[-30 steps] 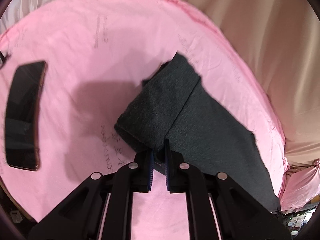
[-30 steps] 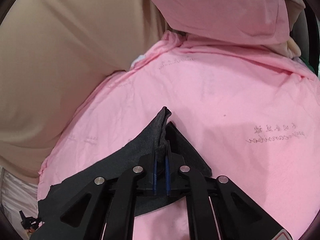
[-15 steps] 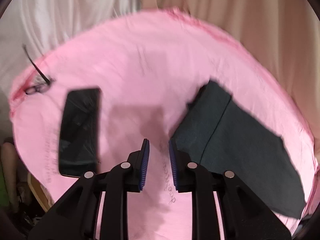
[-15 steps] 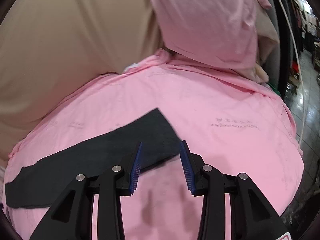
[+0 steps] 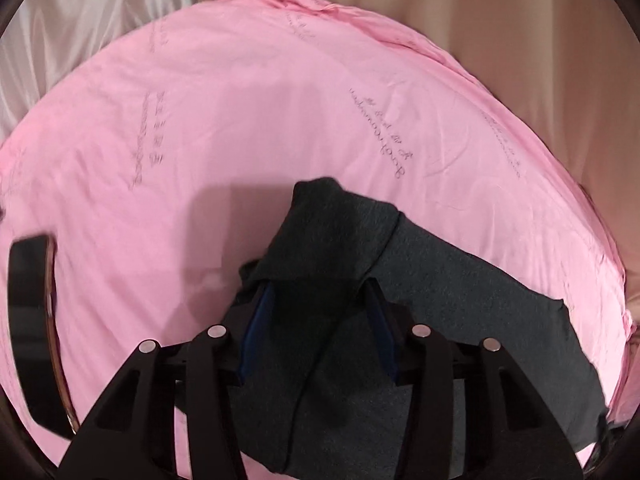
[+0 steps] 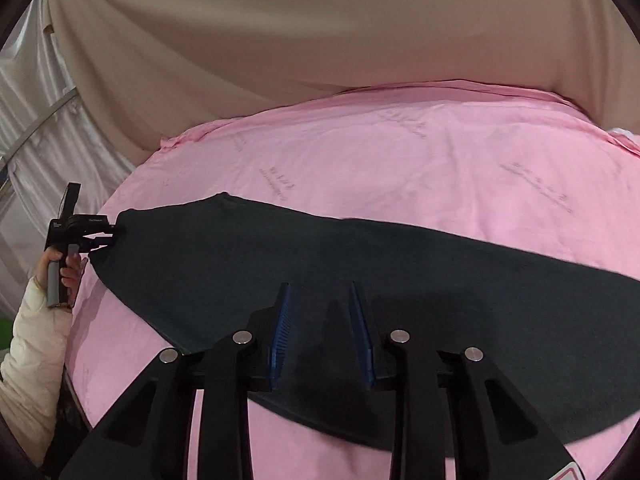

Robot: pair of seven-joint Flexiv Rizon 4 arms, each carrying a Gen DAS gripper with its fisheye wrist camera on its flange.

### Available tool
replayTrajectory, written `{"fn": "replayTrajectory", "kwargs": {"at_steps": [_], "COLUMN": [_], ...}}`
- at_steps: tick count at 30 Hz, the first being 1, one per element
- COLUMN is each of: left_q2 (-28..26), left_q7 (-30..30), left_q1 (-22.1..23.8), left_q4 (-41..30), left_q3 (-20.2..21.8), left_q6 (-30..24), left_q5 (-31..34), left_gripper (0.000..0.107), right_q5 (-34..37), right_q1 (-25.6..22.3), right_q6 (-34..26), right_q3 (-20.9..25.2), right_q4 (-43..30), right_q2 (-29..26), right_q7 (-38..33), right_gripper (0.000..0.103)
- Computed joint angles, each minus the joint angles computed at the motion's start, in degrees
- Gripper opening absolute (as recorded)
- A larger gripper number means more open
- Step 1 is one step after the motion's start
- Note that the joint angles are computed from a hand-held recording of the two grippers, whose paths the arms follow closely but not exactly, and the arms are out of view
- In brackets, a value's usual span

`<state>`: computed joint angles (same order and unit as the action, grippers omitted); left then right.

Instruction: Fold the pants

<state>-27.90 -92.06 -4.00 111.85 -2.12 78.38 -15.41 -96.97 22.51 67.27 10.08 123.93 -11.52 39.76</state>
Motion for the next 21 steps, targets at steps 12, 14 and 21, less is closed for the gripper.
{"fn": "replayTrajectory", "kwargs": {"at_steps": [12,14,21], "left_q2": [-0.75,-0.83,-1.35], "left_q7": [14.45,15.78,14.35], "left_q1": [13.13,14.62,8.47], "left_q4": [6.37,6.87,4.87], "left_q3": [-16.20,-17.95,-11.16], "left_q6": [11.05,11.52,11.15], "left_q5": [-5.82,-6.45,-5.17], "left_gripper": [0.047,0.047,0.048], "right_q5": [35.91,37.16,33.41], "right_q1": [8.67,10.36,15.06], "right_q6": [-6.35,-7.74,-1.59], "right_q3": [-1.91,-3.65,-13.74], "right_q4": [-31.31,-33.48,-30.00], "right_q2": [-26.30,-27.55,-25.13], "right_q7": [-47.97,-49.80,-42.57], "right_gripper": [0.028,0.004,0.009]}}
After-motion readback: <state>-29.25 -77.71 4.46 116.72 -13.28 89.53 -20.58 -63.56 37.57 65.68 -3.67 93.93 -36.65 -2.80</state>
